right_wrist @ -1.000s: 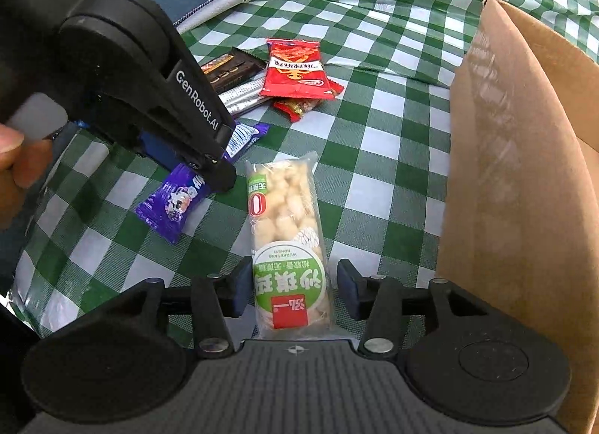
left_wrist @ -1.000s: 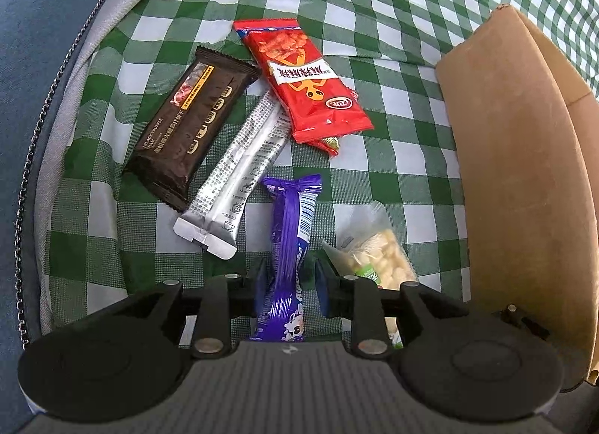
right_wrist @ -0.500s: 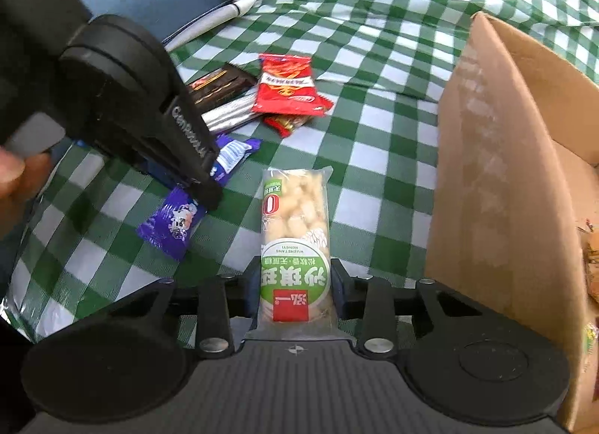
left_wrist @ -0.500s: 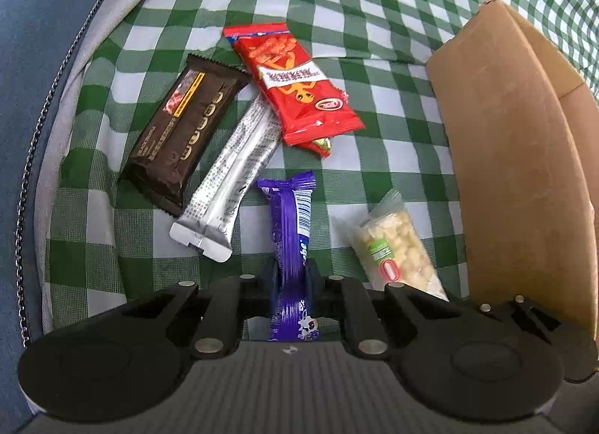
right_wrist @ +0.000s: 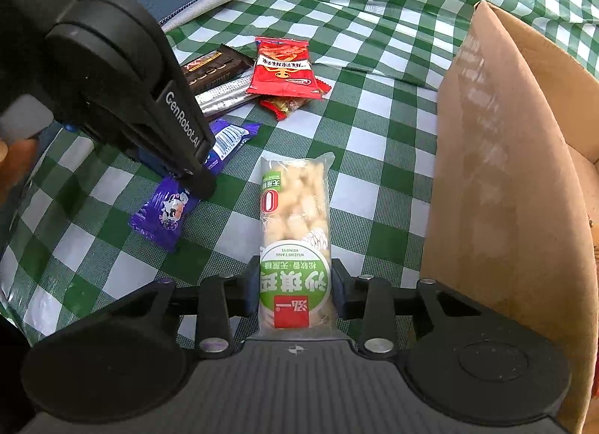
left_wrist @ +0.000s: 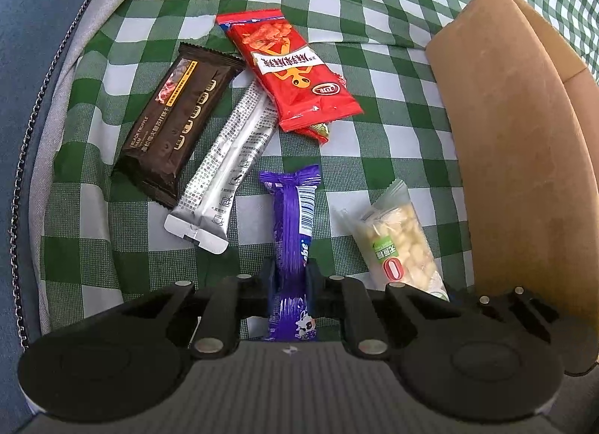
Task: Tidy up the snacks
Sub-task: 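Grasp the purple wrapped bar with left tool while right grasps the peanut stick pack, then lift both held snacks and carry them over the cardboard box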
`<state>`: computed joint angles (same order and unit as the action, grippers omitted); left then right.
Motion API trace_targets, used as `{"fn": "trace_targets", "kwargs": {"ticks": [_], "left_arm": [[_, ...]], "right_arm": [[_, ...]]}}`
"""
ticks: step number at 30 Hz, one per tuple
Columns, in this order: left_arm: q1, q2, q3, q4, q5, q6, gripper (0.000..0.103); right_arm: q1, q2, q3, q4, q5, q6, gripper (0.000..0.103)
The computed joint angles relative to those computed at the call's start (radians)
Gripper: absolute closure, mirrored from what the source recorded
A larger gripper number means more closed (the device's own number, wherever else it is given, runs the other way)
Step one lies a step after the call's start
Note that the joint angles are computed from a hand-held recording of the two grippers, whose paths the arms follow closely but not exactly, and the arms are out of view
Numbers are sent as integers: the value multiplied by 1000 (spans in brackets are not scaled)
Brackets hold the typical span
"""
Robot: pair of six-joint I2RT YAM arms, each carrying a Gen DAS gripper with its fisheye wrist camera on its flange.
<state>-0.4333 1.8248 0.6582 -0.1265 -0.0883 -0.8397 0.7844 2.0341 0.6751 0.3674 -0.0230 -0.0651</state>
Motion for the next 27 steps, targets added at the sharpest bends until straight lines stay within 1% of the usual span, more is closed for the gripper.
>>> {"fn": "trace_targets", "kwargs": {"ticks": [3,9,15,23,27], "left_arm": [[-3,4,4,-3,-6,7,88],[-12,-4,3,3,-33,3,89],[-14,-86,-57,80,-52,-17,89],[-68,-179,-104,119,-122,-86,89],[-99,-216,-112,95,-177,-132,89]], "right_arm": [[1,2,0,6,0,-4,64],[1,-25,-38,77,1,7,65],[-6,-59,-74,132,9,7,65],[-4,-131,-124,169,20,15,65],[2,-186,-164,192,29,18,65]]}}
